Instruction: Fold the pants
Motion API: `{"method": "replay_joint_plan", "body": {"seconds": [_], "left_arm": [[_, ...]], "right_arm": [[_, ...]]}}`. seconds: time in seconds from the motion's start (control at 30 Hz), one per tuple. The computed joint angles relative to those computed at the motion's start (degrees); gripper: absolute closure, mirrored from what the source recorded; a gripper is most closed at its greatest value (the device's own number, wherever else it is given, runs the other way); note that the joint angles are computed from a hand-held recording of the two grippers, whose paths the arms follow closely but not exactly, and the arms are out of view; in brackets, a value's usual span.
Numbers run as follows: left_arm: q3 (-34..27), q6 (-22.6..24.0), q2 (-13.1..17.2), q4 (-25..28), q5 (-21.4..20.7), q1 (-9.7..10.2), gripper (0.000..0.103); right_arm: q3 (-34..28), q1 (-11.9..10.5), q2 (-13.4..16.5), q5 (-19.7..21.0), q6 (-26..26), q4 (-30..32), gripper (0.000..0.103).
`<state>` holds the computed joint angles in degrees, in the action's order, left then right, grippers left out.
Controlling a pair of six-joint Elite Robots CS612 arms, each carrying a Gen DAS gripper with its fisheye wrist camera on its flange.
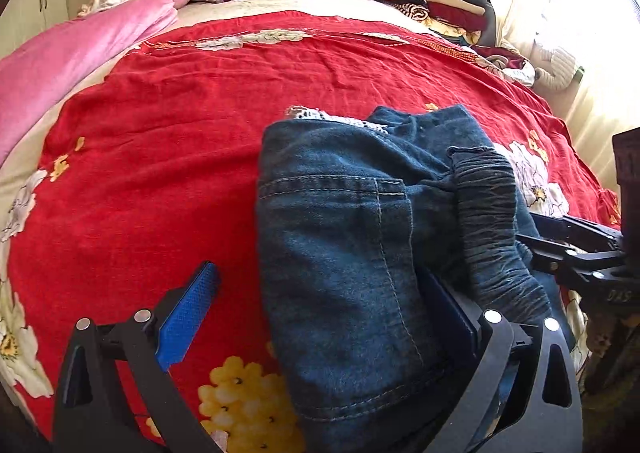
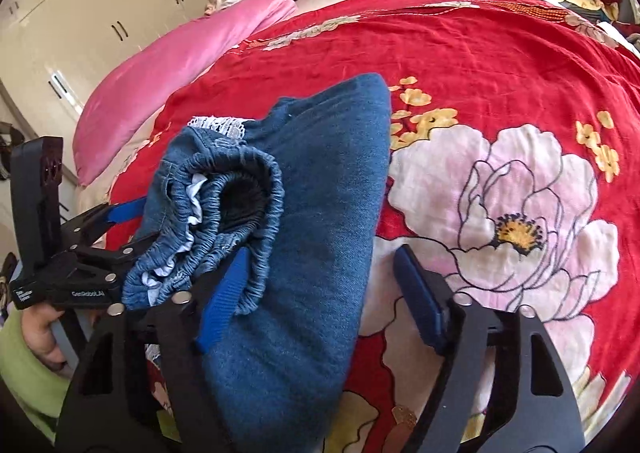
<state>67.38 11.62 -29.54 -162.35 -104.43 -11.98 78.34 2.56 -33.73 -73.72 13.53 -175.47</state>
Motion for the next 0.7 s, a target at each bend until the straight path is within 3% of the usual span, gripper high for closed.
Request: {"method": "replay_joint_plan", "body": {"seconds": [0.03, 0.1, 0.17, 0.27, 0.4, 0.7], "left_arm": [[-0.03, 0.02, -0.01, 0.27, -0.47, 0.00, 0.009], [-0.30, 0.33, 0.05, 1.07, -2.64, 0.13, 0.033], [0.40, 1.36, -0.31, 0.40, -2.61, -0.19, 0.043], [1.43, 1.78, -0.79, -1.15, -1.17, -0.61, 0.048], [2.29, 2.10, -1.54, -2.10, -0.77, -0.70, 0.062], [2.23, 0.45, -2.41, -4.23, -2.52, -0.34, 0.068]], "right_arm": [[-0.26, 0.02, 0.18, 0.40, -0.23, 0.02, 0.047], [-0.68, -0.04, 0.51, 1.95, -0.69, 0.06, 0.056], [-1.09, 0.09, 0.71, 2.55, -1.38, 0.20, 0.071], [-1.20, 0.33, 0.68, 3.36, -2.97, 0.11, 0.089], [-0.69, 0.93, 0.05, 1.93, -5.75, -0.94, 0.093], [-0.82, 1.52, -1.18, 1.25, -8.79, -3.40, 0.095]]}}
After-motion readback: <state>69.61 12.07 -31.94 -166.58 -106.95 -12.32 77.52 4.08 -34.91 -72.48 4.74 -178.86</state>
